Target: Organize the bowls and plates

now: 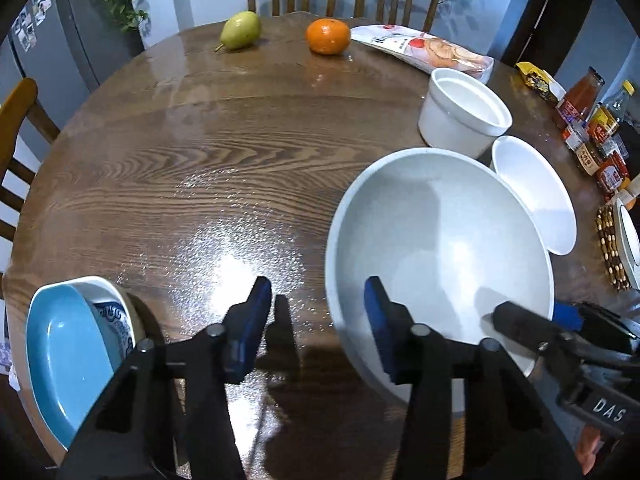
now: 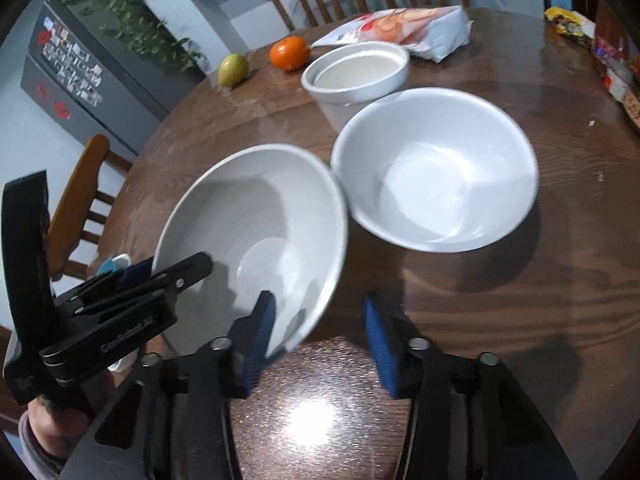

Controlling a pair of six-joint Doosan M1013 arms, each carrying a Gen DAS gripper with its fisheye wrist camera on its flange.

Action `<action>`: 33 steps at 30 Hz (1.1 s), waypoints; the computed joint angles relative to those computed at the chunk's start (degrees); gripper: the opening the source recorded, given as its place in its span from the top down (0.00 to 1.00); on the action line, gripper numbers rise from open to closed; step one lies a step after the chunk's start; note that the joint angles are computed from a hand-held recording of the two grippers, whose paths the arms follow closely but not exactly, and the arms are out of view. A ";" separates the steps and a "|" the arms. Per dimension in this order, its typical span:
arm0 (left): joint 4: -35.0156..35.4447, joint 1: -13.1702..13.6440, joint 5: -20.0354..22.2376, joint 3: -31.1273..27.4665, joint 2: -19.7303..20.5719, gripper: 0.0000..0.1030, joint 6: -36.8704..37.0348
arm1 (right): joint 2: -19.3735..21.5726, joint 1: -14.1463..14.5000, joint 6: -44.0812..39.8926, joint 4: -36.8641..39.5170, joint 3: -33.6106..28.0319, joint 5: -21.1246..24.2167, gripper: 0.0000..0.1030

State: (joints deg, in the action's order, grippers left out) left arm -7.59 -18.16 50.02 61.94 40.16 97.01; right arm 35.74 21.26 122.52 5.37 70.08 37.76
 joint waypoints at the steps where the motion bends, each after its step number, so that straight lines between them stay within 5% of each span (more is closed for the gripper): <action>1: -0.35 -0.10 -0.05 0.09 -0.04 0.65 0.60 | 0.00 -0.09 -1.10 1.23 0.09 -0.31 0.64; 4: -0.73 -0.57 0.11 0.42 -0.29 0.83 2.54 | -0.09 0.10 -2.03 1.71 0.14 -0.68 0.72; 20: -3.70 -1.46 -5.70 9.91 -6.92 0.84 13.10 | -4.81 3.16 9.22 -2.06 7.44 -0.05 0.75; 33: -1.34 -0.67 -0.92 8.41 -5.33 0.82 10.64 | -2.97 5.23 20.44 -14.22 3.97 2.74 0.69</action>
State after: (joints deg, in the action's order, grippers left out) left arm -8.94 -18.82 49.10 70.34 34.83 107.66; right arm 32.76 26.50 142.96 -8.85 74.05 40.50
